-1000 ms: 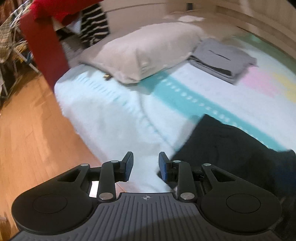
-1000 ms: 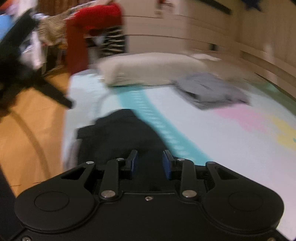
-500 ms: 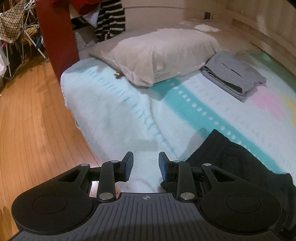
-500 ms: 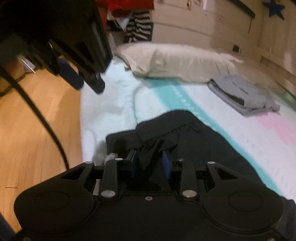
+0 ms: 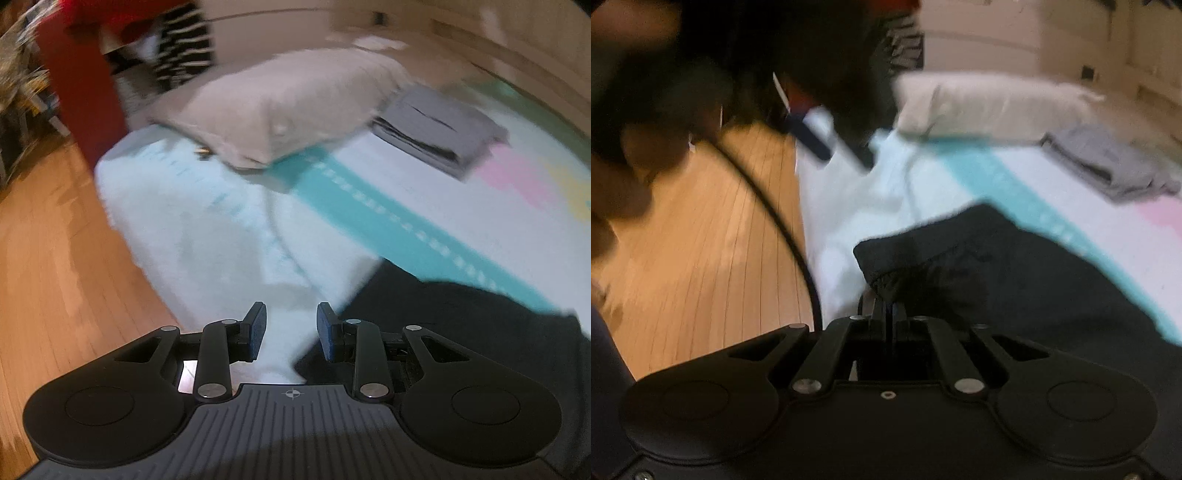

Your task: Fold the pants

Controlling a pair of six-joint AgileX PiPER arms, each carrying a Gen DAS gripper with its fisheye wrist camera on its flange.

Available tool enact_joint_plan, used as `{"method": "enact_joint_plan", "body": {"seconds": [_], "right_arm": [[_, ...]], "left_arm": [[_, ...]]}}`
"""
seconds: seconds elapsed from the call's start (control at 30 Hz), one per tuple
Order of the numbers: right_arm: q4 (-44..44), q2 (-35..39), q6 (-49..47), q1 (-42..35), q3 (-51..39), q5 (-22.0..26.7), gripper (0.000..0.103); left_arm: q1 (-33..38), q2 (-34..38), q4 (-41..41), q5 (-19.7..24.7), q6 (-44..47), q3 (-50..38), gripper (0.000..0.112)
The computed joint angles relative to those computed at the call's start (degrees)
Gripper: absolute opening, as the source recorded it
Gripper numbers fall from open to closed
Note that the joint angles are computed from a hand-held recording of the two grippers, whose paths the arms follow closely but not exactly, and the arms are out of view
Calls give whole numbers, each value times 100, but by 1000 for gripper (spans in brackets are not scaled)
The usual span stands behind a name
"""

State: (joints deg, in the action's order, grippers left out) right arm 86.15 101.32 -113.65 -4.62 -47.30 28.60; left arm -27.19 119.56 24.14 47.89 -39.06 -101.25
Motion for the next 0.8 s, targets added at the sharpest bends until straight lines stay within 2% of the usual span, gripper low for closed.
{"method": "enact_joint_plan", "body": {"seconds": [0.07,0.1,0.2,0.27,0.37,0.43,0.53,0.67,0.73,0.8], "right_arm": [[232,142,-145,6,38,12,9],[368,124,-220,-54,76,108,15],[203,-144,138,-443,190,548,33],[65,-501,183,-823,404,743,36],[-773,-915,868,-1589,473,1089,50],[-1377,-1101,1417,-2181,432,1261,56],[-1915,-1183,1615,-3071,346,1410,57],[-2502,-993,1912,-4055,109,1425,57],[-2771,-853,2027,-4364,-37,1377,57],[-3086,-710,2132,-4562,-117,1111,57]], "left_arm": [[-148,125,17,68,261,-142,29],[-229,133,122,26,262,-124,29],[-385,-13,181,-351,357,110,29],[-393,-122,-259,-636,704,249,29],[-499,-199,-817,-921,1170,387,29],[-679,-183,-732,-1000,1124,433,29],[-982,43,-794,-789,1139,210,29],[-1265,546,-1015,-225,1463,-302,29],[-1475,758,-505,59,1300,-426,29],[-1638,877,104,224,1147,-390,30]]}}
